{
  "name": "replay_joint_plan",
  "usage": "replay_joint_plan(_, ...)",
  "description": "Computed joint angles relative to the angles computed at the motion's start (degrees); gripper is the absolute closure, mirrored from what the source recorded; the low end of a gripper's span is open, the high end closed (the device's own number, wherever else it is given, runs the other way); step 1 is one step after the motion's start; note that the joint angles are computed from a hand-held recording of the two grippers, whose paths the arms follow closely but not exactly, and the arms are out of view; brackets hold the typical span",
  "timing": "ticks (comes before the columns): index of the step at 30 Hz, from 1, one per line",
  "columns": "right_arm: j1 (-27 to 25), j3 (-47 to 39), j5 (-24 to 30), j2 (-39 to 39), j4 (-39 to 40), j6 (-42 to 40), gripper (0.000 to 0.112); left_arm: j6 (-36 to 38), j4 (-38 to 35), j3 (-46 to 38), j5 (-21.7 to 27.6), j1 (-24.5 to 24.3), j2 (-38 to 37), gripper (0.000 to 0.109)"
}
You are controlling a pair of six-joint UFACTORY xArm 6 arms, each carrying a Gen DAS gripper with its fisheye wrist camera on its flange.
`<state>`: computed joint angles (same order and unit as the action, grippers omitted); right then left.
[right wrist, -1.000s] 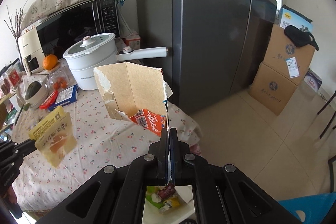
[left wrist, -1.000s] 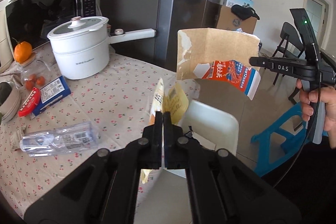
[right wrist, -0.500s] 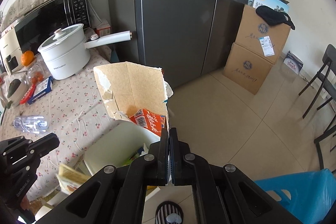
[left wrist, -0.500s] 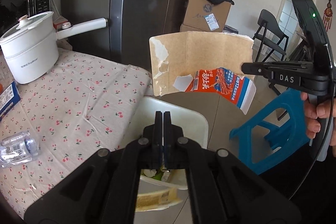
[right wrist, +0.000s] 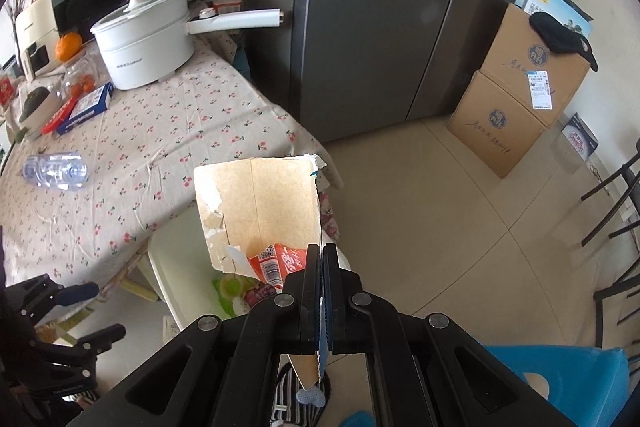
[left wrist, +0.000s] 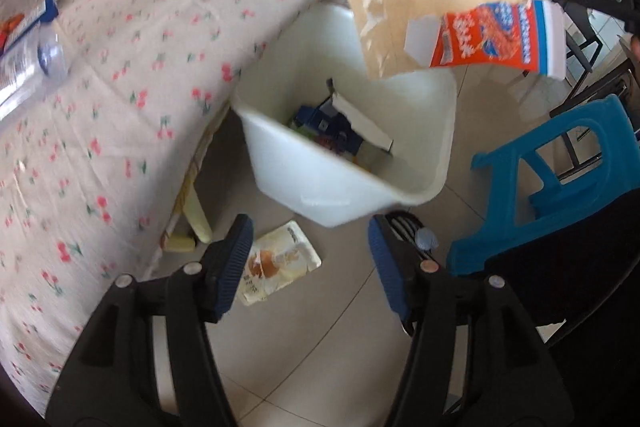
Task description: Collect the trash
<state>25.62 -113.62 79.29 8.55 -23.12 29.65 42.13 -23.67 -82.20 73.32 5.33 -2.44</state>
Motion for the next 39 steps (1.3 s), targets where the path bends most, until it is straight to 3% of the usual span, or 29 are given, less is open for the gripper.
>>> replay_joint_plan(3, 0.0, 0.2, -0.8, 0.3, 1.1, -1.7, 0.110, -1.5, 1.9, 7.7, -2.9, 1.3, -0.9, 0.048)
replay_joint_plan(8, -0.7, 0.4, -1.9, 1.1, 3.2, -3.5, 0.110, 0.1, 6.7, 19.6, -13.0, 2.5, -1.4, 0.048)
replay_joint_plan(19, -2.4, -2.0, -1.7, 4.1, 6.4, -4.4, 0.110, -11.8, 4.5, 17.3, -19.9, 3.8, 14.9, 0.048)
replay_joint_plan(22, -2.8, -3.4, -0.9, 5.5, 7.1, -5.2, 0.110, -15.7, 8.1, 16.4, -20.7, 3.3, 17.8, 0.057)
replay_joint_plan(25, -2.8, -4.6, -0.1, 6.7, 7.2, -6.1, 0.110, -17.1, 11.2, 18.4, -25.4, 1.7, 17.0, 0.066)
replay_joint_plan(28, -2.7, -5.5, 0.5, 7.5, 7.4, -6.5, 0.110, -19.6, 16.9, 22.2, -29.8, -0.3, 14.8, 0.086)
replay_joint_plan(29, -2.7, -5.5, 0.6, 7.5, 7.5, -6.5, 0.110, -19.9, 18.4, 23.6, -31.3, -0.6, 14.0, 0.101)
replay_joint_plan(32, -2.8, -5.4, 0.8, 7.6, 8.0, -6.4, 0.110, -18.9, 18.2, 24.6, -31.8, -0.7, 13.6, 0.107)
replay_joint_plan(35, -2.9, -5.6, 0.8, 7.7, 8.3, -6.4, 0.110, -17.2, 15.8, 23.0, -28.4, 0.6, 14.3, 0.108)
replay_joint_plan(39, -3.1, -4.8, 0.1, 6.9, 8.2, -5.7, 0.110, -14.5, 13.4, 24.5, -27.7, 2.3, 12.1, 0.109)
